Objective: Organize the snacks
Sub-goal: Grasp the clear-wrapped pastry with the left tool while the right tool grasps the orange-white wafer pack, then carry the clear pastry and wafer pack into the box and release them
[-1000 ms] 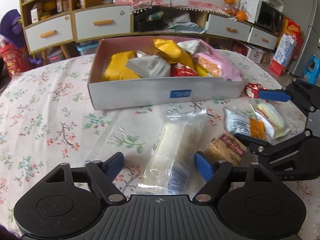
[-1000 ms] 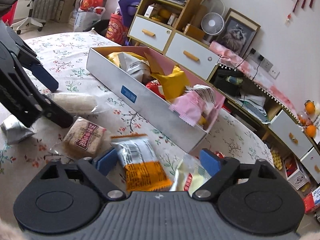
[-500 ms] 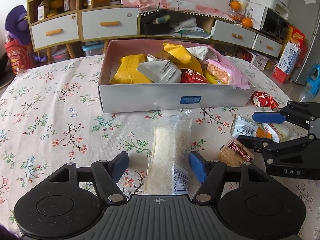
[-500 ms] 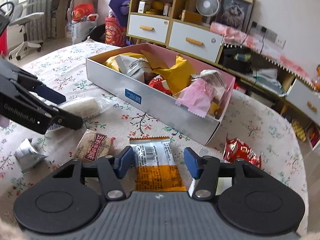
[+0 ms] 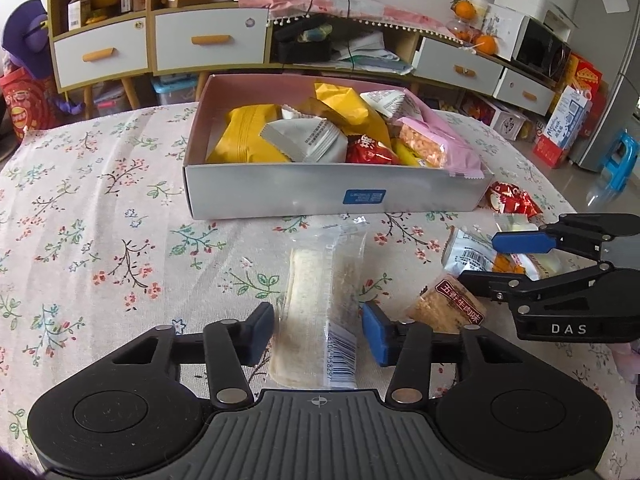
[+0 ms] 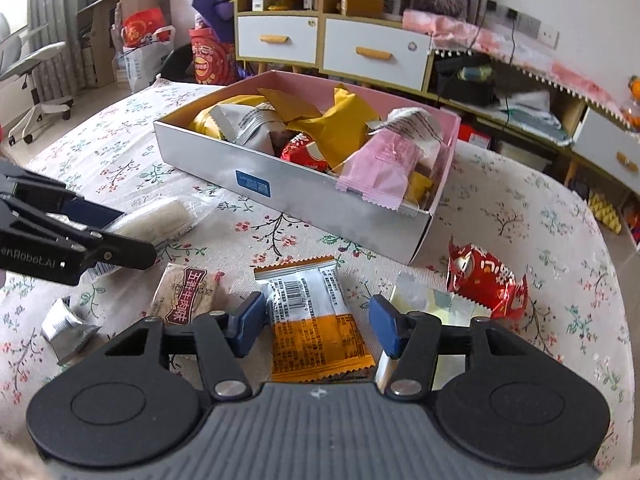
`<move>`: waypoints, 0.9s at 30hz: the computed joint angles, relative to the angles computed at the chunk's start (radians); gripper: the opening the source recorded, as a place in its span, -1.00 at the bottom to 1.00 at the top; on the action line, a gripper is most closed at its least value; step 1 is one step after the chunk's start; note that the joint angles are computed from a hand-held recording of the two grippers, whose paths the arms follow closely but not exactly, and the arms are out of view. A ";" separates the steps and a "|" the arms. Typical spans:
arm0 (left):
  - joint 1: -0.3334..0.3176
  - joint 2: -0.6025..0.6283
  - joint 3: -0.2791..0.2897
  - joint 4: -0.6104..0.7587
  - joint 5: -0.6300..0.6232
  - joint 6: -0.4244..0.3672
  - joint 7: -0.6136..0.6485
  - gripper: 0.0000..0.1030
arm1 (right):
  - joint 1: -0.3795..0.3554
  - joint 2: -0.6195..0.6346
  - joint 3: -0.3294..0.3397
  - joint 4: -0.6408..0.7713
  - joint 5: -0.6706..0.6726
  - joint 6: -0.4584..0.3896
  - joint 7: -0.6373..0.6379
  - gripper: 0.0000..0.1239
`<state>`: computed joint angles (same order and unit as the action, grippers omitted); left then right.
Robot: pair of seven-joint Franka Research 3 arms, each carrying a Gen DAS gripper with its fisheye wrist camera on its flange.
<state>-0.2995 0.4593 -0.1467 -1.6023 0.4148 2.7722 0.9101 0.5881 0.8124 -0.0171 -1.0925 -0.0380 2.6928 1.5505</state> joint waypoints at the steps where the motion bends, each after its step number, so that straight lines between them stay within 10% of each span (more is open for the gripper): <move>1: 0.001 0.001 -0.001 0.002 -0.001 -0.002 0.003 -0.19 | 0.003 0.004 -0.004 0.009 0.001 -0.010 0.010 -0.09; 27: 0.008 -0.020 -0.018 -0.009 -0.053 0.004 0.021 -0.65 | 0.015 0.012 -0.017 0.054 -0.010 -0.059 0.085 -0.40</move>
<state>-0.2911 0.4391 -0.1644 -1.6109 0.3621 2.7763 0.9308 0.6034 0.8245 -0.0344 -1.0387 -0.0480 2.6342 1.6355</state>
